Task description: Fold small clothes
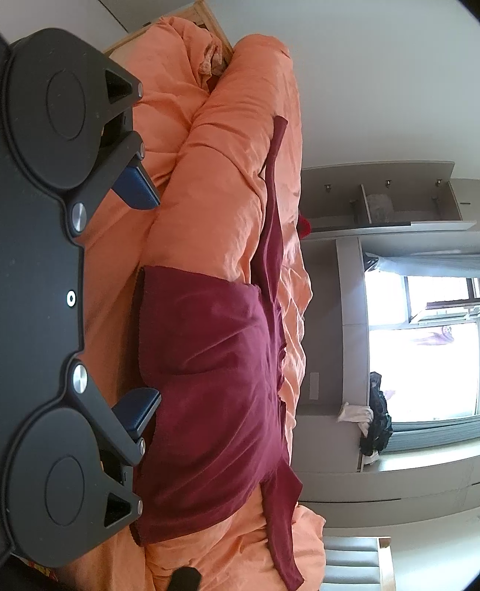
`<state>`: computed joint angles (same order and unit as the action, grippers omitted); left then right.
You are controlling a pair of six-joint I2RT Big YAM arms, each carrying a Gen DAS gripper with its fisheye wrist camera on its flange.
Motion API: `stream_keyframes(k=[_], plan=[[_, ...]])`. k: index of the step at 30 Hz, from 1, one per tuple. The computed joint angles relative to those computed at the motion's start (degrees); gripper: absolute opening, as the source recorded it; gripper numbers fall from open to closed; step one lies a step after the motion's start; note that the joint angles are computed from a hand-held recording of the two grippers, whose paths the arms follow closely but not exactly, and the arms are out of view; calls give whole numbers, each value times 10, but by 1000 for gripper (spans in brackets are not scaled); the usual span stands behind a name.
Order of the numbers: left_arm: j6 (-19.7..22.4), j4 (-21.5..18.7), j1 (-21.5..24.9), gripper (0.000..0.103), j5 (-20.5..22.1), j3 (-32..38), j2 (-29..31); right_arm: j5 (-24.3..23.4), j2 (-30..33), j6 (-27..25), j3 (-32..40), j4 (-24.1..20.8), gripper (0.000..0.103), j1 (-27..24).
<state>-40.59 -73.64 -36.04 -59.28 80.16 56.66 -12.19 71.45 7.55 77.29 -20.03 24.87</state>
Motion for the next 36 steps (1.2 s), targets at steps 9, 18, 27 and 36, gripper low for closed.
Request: stream_keyframes(k=[9,18,27,36], plan=[[28,-8,43,103,32,59,46,-53,27,15,34,-8,103,-32],[151,41,120,103,108,158,130,-68,94,53,90,-17,103,-88],[279,166,190,103,169,244,235,-124,210,60,231,-47,103,-119],[358,263,248,103,244,345,351,-60,386,93,475,-42,103,-152]])
